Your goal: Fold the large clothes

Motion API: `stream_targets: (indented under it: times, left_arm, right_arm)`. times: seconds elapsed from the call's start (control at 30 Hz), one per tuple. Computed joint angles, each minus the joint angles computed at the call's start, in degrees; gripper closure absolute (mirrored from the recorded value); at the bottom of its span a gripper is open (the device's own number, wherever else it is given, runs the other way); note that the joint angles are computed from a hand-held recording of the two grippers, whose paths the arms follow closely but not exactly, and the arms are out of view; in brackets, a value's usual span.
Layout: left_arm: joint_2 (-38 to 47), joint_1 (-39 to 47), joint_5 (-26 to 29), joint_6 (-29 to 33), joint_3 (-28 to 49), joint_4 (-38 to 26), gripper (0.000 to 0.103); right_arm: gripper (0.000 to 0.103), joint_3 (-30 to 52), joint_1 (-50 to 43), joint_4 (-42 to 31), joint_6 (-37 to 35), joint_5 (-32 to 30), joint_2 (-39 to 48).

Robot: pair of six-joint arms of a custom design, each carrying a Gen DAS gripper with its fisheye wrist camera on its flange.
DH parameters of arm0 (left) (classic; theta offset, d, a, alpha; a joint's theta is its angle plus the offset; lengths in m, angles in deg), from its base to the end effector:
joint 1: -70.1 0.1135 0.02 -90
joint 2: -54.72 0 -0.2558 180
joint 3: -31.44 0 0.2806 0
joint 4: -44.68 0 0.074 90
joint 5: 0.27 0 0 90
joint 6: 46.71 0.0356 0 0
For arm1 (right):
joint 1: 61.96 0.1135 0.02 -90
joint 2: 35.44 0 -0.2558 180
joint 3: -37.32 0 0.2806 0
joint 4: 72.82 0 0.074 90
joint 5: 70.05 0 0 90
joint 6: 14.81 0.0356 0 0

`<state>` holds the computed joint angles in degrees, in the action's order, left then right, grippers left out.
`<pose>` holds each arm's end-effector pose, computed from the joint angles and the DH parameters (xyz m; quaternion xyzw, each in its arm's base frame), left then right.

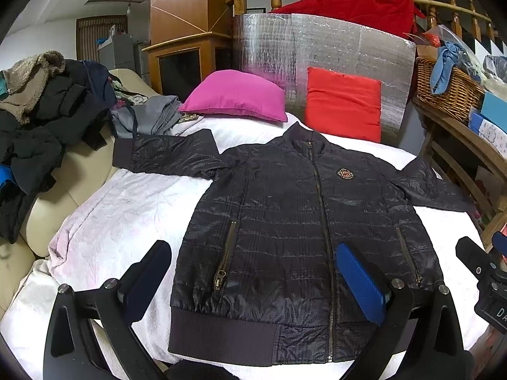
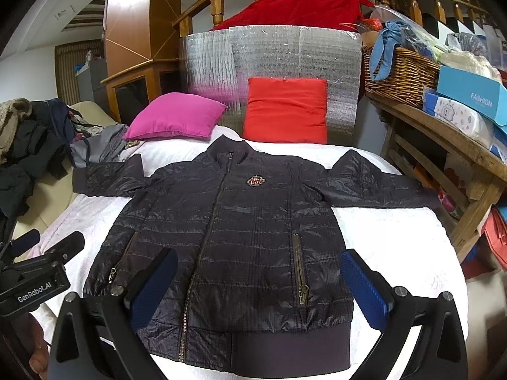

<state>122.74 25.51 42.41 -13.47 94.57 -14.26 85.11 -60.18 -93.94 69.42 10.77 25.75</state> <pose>0.1944 -0.1548 0.2387 -0.1849 0.8775 0.0873 0.4338 0.2593 0.0137 0.2108 -0.0953 0.8779 0.0546 0.4662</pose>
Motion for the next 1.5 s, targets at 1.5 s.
stream_targets:
  times: [1.5]
  left_arm:
    - [-1.0, -0.5, -0.1, -0.4, -0.9, 0.2, 0.000]
  right_arm:
    - [0.000, -0.1, 0.8, -0.3, -0.2, 1.0, 0.1]
